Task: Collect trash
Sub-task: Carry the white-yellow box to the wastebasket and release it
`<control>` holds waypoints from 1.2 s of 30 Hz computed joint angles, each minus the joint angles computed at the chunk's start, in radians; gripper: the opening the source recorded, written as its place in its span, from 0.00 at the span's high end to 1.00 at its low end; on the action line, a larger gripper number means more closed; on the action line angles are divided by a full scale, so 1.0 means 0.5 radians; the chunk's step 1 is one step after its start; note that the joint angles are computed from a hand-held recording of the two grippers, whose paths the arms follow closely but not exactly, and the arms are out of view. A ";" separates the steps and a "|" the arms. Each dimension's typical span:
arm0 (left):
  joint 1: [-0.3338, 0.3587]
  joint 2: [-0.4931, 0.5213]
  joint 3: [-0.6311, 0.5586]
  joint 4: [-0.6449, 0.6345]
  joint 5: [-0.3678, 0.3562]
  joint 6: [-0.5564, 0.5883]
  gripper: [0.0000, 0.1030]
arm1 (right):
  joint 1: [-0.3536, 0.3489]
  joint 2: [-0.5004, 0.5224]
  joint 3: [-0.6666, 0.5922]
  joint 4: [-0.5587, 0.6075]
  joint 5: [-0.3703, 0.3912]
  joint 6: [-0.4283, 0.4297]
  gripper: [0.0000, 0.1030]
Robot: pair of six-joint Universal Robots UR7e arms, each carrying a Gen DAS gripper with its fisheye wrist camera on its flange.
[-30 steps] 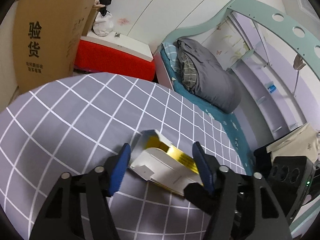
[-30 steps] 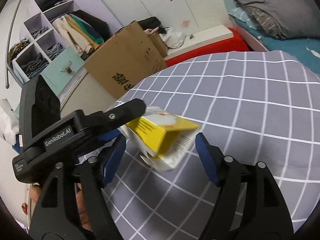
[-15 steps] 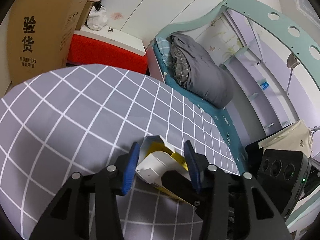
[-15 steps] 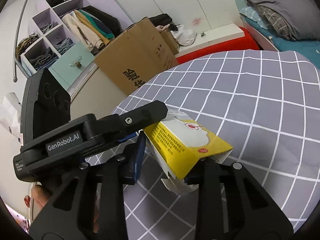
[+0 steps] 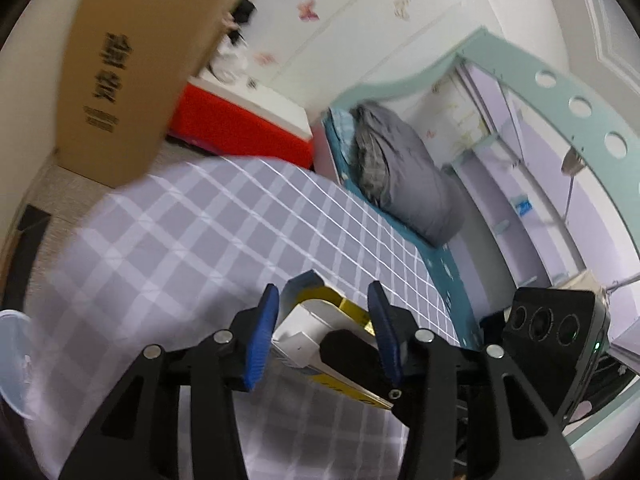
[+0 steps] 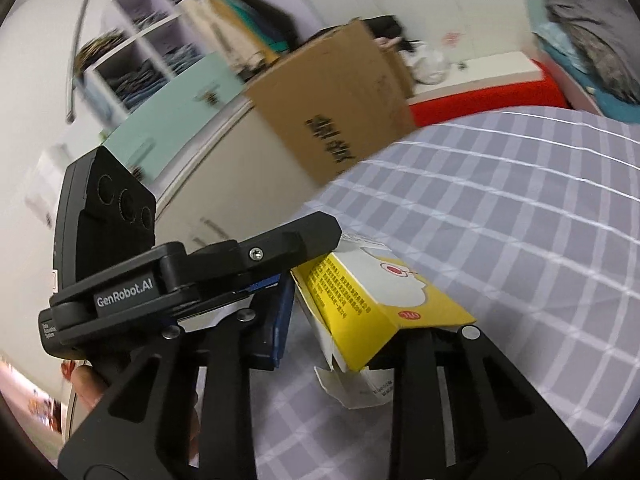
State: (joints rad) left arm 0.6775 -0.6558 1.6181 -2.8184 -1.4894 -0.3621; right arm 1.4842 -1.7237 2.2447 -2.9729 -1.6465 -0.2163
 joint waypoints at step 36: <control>1.217 -0.688 0.606 0.019 0.391 -0.233 0.37 | 0.544 2.111 -0.953 0.180 -0.425 0.409 0.41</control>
State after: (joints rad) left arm 1.2861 -0.9998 1.9212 -2.8090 -1.2939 -0.4788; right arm 1.7562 -0.6683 1.7681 -2.8828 -1.8589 -0.0117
